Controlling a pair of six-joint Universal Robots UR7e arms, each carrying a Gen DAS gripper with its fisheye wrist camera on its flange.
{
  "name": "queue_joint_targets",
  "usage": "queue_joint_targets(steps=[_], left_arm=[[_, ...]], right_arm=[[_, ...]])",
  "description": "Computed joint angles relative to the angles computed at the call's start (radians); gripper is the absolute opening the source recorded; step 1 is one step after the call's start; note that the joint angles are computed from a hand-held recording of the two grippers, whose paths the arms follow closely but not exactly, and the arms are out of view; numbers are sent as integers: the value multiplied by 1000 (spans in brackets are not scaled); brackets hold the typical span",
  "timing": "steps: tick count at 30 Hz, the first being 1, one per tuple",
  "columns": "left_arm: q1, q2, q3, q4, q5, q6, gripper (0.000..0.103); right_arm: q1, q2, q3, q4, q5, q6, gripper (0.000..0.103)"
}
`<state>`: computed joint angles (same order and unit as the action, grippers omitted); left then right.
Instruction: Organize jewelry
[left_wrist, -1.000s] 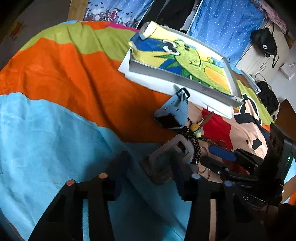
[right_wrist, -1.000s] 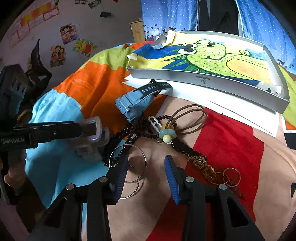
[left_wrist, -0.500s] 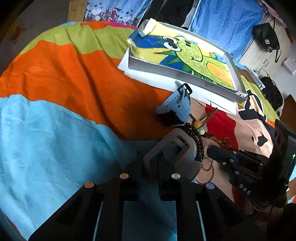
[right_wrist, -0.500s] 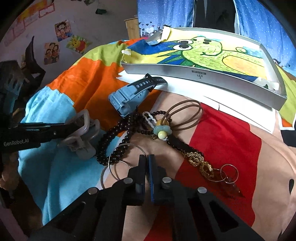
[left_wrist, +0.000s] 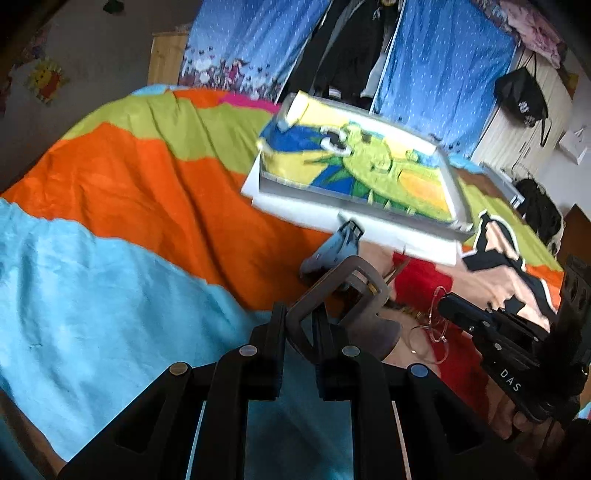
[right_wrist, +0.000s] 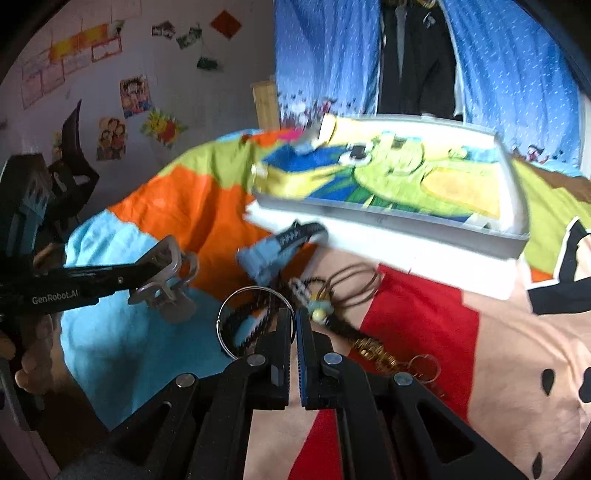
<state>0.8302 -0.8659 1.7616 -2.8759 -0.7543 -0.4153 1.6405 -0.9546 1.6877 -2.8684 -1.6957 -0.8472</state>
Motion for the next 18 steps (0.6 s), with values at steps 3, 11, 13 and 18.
queue_joint_targets(steps=[3,11,13,18], left_arm=[[-7,15,-40,4,26,-7,11],[36,105,-246,22,56,47,11],[56,135,-309,20,50,87,11],[107,234,-495,52,35,170,11]], right_arm=[[-2,-8,-8,-30,41,24,4],[8,63,-170,-47,158,116,4],[11,114,-247,-52,177,133,4],[5,221,-411,-38,177,174,4]])
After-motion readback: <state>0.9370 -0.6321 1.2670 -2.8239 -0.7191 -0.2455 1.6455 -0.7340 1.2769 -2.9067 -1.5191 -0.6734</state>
